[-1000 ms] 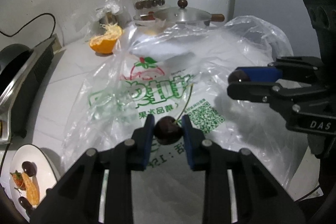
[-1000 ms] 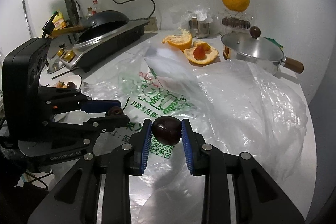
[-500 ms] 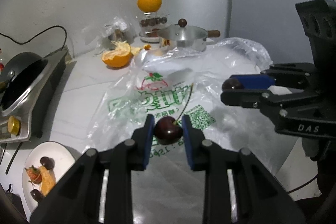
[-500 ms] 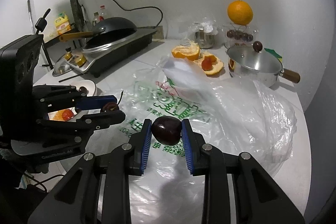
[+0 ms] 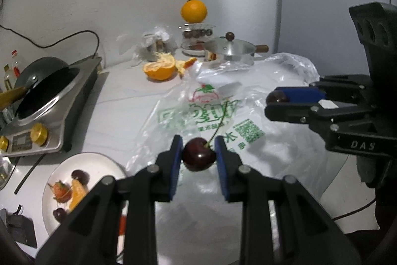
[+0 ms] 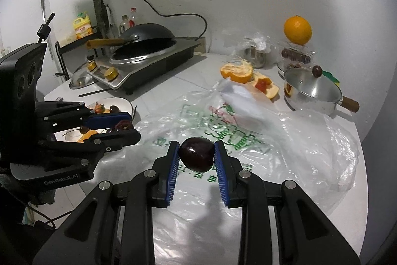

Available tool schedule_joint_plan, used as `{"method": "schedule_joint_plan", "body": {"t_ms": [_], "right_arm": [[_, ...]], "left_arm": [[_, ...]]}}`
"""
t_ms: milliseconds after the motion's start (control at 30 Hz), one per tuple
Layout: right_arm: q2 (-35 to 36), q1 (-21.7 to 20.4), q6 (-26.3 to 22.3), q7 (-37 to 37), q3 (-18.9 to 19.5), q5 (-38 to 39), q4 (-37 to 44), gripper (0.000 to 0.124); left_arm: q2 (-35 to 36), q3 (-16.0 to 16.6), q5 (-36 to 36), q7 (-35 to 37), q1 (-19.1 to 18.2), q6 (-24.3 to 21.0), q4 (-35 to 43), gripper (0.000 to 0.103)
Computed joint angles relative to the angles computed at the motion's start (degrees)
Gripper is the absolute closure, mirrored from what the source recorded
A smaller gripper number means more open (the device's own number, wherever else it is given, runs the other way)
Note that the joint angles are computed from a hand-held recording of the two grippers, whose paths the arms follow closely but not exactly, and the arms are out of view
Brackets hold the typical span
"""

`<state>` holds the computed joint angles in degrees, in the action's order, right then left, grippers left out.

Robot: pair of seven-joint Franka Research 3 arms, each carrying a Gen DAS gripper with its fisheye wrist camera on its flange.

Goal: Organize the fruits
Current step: 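Carry both cherries in both tools over the white plate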

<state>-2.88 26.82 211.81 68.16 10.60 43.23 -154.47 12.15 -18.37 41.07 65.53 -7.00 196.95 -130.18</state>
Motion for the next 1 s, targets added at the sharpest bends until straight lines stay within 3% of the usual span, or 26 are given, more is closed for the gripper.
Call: {"method": "schedule_joint_plan", "body": {"t_ms": [300, 1000], "right_arm": [[2.8, 2.8, -0.3, -8.3, 1.4, 8.3, 5.2, 0.094], [9.6, 9.5, -1.6, -29.2, 1.4, 27.1, 18.3, 0.094]], "left_arm": [[-3.1, 3.7, -1.4, 0.4, 0.1, 3.5, -4.6, 0.076], [-3.4, 7.5, 5.1, -6.1, 5.1, 9.1, -8.3, 0.076]]}}
